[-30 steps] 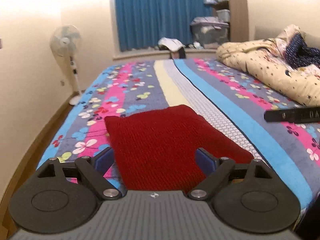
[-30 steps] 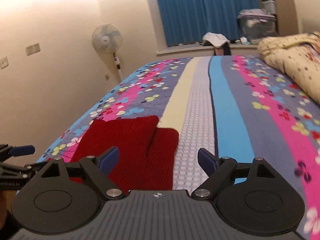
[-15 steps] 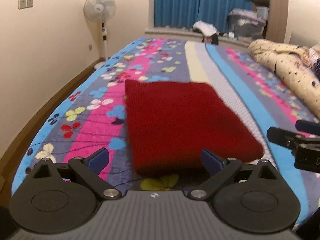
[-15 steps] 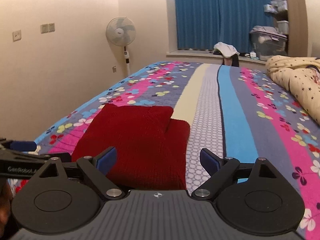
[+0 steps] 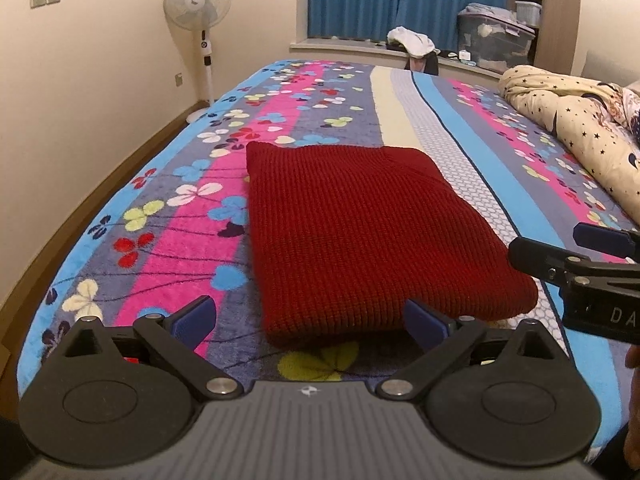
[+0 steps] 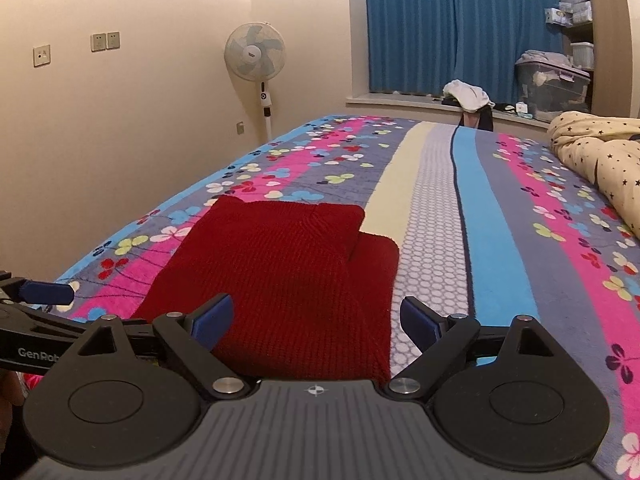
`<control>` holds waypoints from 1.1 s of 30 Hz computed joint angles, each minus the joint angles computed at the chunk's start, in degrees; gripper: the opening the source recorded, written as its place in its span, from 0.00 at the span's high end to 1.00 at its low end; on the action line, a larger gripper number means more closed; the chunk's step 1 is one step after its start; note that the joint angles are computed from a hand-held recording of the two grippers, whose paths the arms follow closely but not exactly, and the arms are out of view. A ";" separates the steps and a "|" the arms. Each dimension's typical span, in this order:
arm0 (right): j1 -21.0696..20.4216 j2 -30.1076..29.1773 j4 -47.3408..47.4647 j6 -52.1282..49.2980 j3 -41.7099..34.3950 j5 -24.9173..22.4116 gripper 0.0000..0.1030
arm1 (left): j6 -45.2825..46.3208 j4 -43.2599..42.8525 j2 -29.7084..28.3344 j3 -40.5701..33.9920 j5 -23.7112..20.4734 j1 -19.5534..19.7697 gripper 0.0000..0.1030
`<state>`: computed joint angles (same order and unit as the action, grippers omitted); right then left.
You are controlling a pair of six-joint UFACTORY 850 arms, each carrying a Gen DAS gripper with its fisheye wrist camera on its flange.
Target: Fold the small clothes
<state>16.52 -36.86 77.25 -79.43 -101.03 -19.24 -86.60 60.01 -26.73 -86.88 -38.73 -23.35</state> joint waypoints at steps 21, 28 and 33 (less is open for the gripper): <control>0.08 -0.89 -0.81 1.07 -1.13 -2.27 0.12 | 0.09 -0.21 -0.19 -0.05 1.01 0.50 0.01; 0.30 -0.85 -2.30 2.24 -1.14 -1.92 0.12 | 1.47 -1.76 -0.55 -0.52 -0.16 0.52 0.01; 0.26 -1.07 -3.12 2.81 -1.60 -2.03 0.12 | 2.75 -3.50 -0.85 -1.06 -0.46 0.76 0.01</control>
<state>16.77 -37.94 74.13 -76.62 -102.63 -21.27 -83.85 56.50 -27.58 -87.94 -39.19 -22.60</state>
